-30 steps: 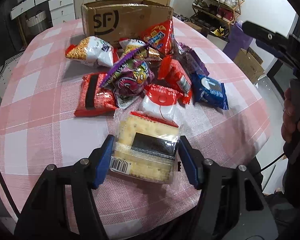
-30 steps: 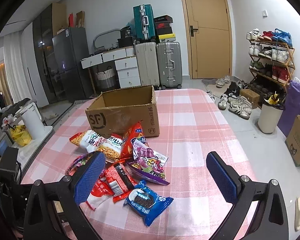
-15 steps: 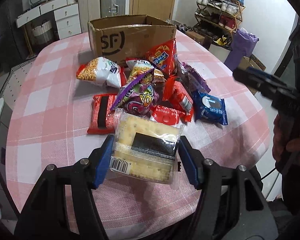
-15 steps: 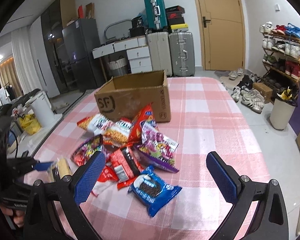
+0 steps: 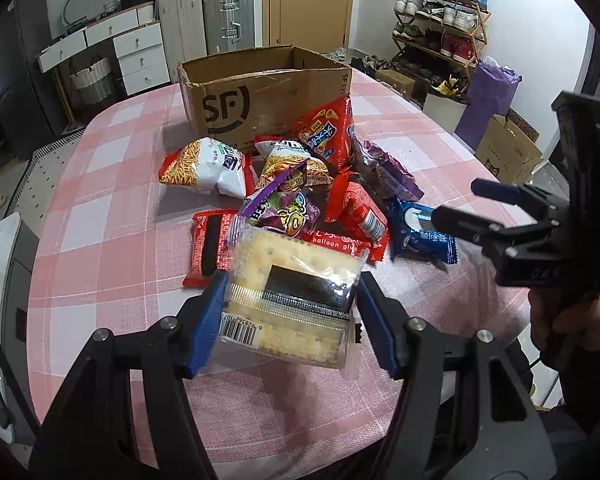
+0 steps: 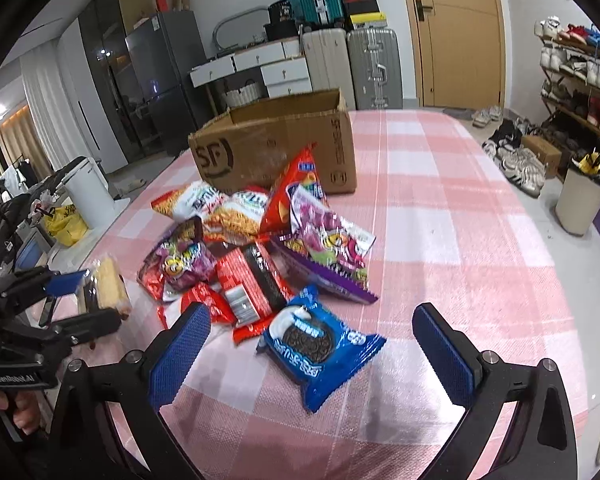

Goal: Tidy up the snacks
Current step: 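Lift the cracker box with the left tool while the right tool grasps the blue Oreo pack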

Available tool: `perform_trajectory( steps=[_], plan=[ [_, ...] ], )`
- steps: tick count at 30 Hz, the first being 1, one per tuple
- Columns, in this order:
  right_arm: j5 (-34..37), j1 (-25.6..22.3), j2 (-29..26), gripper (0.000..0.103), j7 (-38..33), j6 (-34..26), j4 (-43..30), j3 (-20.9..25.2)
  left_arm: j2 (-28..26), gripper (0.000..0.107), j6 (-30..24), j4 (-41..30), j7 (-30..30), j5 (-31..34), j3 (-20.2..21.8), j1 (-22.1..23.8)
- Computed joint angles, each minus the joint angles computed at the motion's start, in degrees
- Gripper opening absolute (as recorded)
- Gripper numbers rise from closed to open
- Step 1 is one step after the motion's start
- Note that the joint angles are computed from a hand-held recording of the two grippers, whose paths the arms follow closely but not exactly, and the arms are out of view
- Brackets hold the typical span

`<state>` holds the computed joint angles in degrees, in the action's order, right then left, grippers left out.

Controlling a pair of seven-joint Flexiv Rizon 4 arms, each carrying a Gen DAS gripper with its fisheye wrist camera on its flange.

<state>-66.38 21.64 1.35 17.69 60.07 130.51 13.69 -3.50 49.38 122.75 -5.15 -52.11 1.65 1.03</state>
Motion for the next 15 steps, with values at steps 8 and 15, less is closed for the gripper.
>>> perform_trajectory(
  steps=[8,15],
  plan=[
    [1.05,0.12,-2.89,0.103,-1.31,2.93,-0.21,-1.03,-0.49,0.061,-0.21,-0.29,-0.34,0.26,0.01,0.18],
    [2.02,0.31,-4.04,0.103,-1.35,4.18,-0.09,-1.71,-1.03,0.061,-0.42,-0.47,-0.47,0.54,-0.15,0.43]
  ],
)
